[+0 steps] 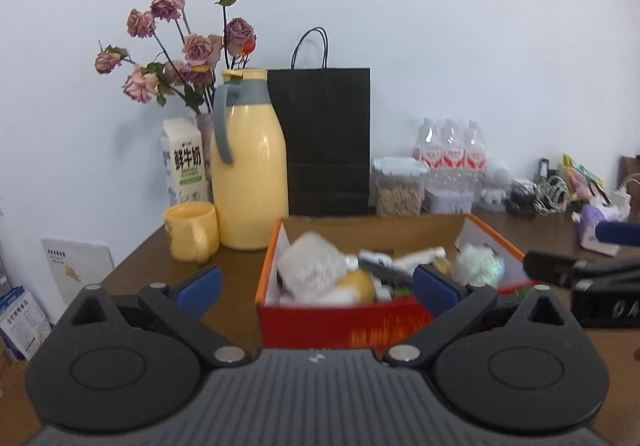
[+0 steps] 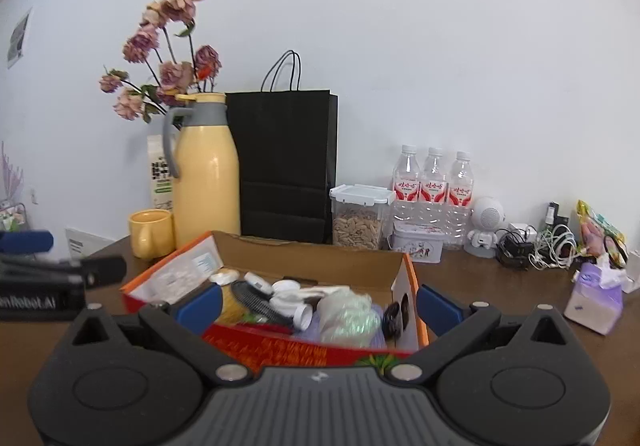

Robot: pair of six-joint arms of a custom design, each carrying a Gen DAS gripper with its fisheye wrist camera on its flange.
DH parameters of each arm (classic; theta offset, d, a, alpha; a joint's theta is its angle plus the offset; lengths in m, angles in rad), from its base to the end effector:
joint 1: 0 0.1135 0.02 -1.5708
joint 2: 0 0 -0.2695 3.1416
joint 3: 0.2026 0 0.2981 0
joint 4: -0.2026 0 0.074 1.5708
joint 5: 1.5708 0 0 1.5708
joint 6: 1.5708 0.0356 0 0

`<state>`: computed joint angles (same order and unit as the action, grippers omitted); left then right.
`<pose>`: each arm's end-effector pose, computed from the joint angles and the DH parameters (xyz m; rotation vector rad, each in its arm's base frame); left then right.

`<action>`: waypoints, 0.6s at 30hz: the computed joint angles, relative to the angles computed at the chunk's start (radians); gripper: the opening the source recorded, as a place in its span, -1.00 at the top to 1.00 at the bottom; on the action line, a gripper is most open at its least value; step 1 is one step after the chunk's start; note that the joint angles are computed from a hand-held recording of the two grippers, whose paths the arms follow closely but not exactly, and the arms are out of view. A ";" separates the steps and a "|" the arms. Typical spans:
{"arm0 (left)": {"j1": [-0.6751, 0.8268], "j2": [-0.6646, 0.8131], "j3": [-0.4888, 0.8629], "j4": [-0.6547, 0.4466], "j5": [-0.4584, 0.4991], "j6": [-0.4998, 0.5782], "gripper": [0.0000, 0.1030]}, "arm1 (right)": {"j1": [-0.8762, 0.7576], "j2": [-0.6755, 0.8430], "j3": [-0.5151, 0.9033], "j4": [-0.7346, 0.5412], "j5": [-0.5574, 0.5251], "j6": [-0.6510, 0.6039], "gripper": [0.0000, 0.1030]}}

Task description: Organize objects

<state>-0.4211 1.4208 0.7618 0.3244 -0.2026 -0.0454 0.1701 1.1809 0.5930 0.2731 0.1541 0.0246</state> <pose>0.3225 -0.1366 0.2128 0.2194 1.8875 -0.1241 0.2943 0.0450 0.2169 -0.0315 1.8815 -0.0118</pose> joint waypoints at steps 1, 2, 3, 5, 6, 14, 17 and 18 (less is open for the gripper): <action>-0.004 -0.032 -0.029 -0.014 -0.007 -0.006 -1.00 | 0.009 -0.056 -0.027 -0.031 0.005 0.007 -1.00; -0.009 -0.063 -0.058 -0.029 -0.013 -0.013 -1.00 | 0.016 -0.104 -0.052 -0.056 0.008 0.014 -1.00; -0.013 -0.093 -0.086 -0.046 -0.016 -0.021 -1.00 | 0.025 -0.153 -0.075 -0.086 0.013 0.022 -1.00; -0.014 -0.150 -0.137 -0.073 -0.010 -0.036 -1.00 | 0.046 -0.245 -0.118 -0.152 0.021 0.043 -1.00; -0.017 -0.178 -0.162 -0.083 -0.010 -0.041 -1.00 | 0.056 -0.281 -0.134 -0.182 0.024 0.052 -1.00; -0.045 -0.351 -0.277 -0.157 -0.051 -0.065 -1.00 | 0.127 -0.484 -0.230 -0.350 0.085 0.108 -1.00; -0.048 -0.378 -0.289 -0.180 -0.050 -0.070 -1.00 | 0.143 -0.509 -0.246 -0.385 0.099 0.126 -1.00; -0.049 -0.384 -0.293 -0.184 -0.049 -0.071 -1.00 | 0.144 -0.511 -0.249 -0.391 0.098 0.129 -1.00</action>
<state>-0.4697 1.0372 0.4688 0.1405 -0.2519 -0.1163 0.3145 0.6702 0.3439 -0.1179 0.2524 0.1538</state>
